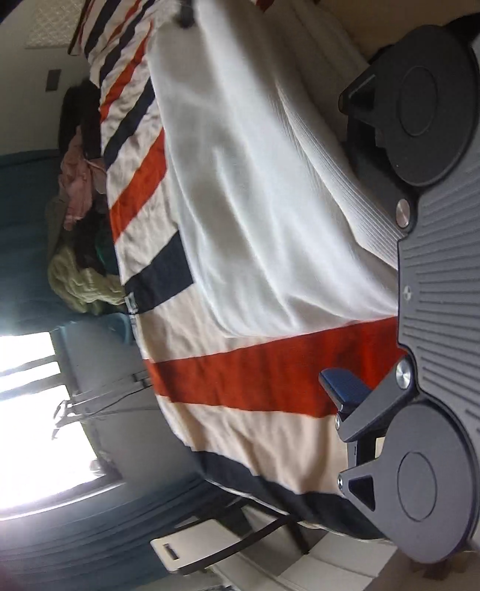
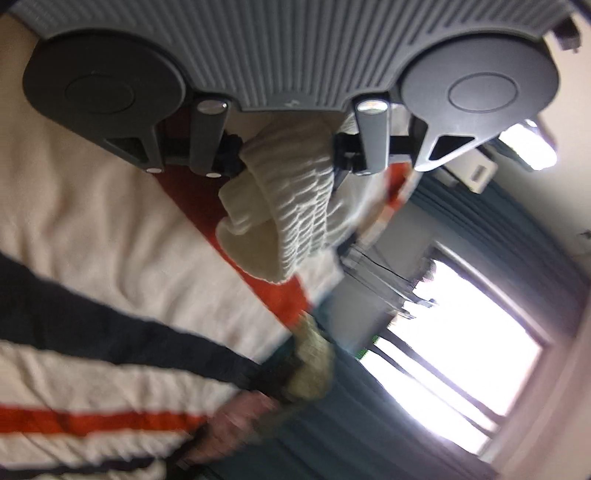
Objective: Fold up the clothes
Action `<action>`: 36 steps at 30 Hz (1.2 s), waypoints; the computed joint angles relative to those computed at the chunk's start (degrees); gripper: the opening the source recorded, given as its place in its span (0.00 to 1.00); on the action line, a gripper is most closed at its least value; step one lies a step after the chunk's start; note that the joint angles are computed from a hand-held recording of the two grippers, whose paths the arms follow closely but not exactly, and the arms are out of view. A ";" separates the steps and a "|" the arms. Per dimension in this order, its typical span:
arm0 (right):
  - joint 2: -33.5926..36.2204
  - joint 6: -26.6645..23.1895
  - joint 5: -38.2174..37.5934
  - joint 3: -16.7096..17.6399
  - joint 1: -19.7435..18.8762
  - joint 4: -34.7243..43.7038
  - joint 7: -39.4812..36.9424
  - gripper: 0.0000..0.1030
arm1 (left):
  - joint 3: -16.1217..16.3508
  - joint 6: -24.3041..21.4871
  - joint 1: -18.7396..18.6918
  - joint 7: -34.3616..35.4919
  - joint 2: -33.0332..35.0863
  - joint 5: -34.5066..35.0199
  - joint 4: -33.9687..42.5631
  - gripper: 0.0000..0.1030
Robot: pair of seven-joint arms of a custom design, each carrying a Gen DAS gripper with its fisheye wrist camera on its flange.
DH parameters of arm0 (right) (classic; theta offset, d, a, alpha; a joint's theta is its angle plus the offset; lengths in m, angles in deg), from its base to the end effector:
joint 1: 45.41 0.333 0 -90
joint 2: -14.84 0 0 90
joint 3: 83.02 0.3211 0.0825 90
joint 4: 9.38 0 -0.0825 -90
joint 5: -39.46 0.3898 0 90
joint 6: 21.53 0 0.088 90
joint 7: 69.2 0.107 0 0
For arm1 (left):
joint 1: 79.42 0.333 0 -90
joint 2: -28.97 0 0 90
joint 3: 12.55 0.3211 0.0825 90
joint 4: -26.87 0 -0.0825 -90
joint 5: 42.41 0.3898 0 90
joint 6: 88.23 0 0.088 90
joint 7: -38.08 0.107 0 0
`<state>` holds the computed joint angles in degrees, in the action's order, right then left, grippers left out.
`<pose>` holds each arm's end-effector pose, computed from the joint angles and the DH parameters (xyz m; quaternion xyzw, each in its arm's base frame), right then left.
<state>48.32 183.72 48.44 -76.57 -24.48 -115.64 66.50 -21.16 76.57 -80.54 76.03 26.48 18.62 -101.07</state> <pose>0.6306 0.2891 0.3467 -0.4067 0.7375 -0.0482 0.5370 0.5363 -0.1431 0.4471 -0.5725 0.7094 -0.2084 0.3544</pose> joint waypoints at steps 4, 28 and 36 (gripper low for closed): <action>3.34 -1.82 -11.88 14.88 -16.16 -0.41 11.83 0.46 | 0.16 -1.77 -0.48 5.37 -0.45 -8.60 -0.62 0.88; 16.52 -14.51 -34.36 37.06 -33.79 10.22 10.75 0.84 | -0.58 -1.11 1.01 13.47 -3.90 -30.98 -4.48 0.88; 17.72 -19.38 -32.35 39.44 -33.73 12.31 2.49 0.72 | 3.20 -3.25 -3.14 31.32 -5.52 -57.53 -5.55 0.86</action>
